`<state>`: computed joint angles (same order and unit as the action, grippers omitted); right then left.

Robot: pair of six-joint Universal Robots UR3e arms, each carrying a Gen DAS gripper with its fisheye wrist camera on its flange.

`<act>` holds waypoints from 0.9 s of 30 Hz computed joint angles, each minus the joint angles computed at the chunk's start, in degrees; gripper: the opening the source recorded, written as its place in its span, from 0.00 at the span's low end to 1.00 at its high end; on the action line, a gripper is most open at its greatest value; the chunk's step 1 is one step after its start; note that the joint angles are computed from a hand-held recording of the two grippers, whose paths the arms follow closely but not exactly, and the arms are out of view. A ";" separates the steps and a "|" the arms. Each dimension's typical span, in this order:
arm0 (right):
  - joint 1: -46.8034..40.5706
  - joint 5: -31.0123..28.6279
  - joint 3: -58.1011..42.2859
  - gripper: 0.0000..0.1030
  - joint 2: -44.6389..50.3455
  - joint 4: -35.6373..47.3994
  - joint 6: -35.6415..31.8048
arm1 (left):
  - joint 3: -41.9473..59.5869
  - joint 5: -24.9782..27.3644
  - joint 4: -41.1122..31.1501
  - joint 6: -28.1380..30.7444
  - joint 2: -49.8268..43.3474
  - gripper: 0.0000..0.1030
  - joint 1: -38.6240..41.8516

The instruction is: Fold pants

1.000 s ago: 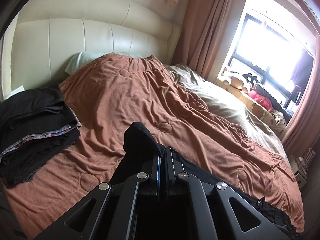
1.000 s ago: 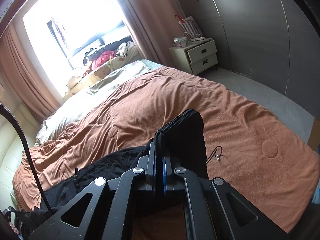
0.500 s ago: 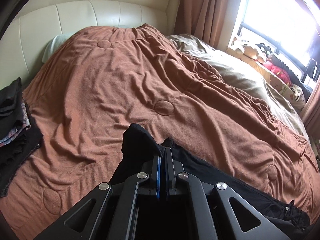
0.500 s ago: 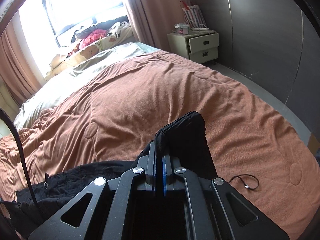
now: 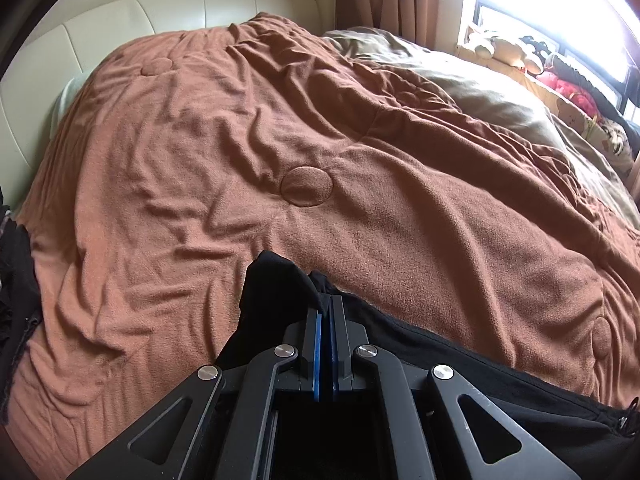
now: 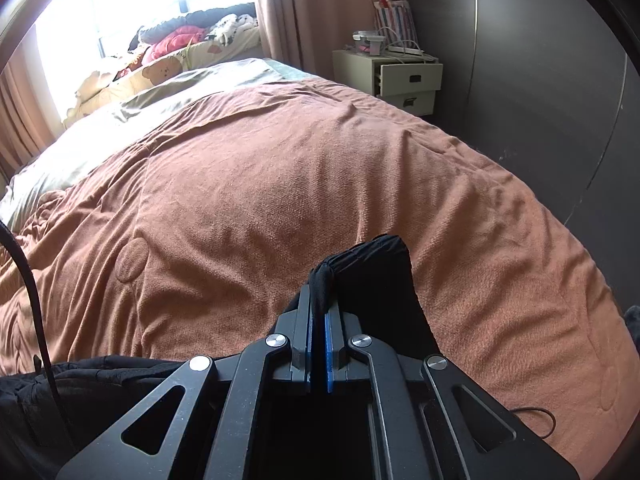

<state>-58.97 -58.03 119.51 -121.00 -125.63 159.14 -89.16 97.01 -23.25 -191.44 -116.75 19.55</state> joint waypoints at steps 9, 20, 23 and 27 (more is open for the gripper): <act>7.33 -3.24 -0.69 0.37 9.37 -3.32 2.00 | 3.79 -0.15 -6.03 1.83 -3.45 0.47 -0.69; -2.62 9.14 1.26 0.62 -17.83 20.98 -20.82 | -19.73 -5.97 -1.19 8.20 17.63 0.58 6.84; 3.69 8.18 2.64 0.62 -20.00 19.10 -22.06 | -24.58 -8.29 -2.52 9.64 23.38 0.58 10.74; 20.69 1.31 4.59 0.62 -13.33 4.83 -15.25 | -30.85 -10.74 -5.35 13.28 31.07 0.58 15.68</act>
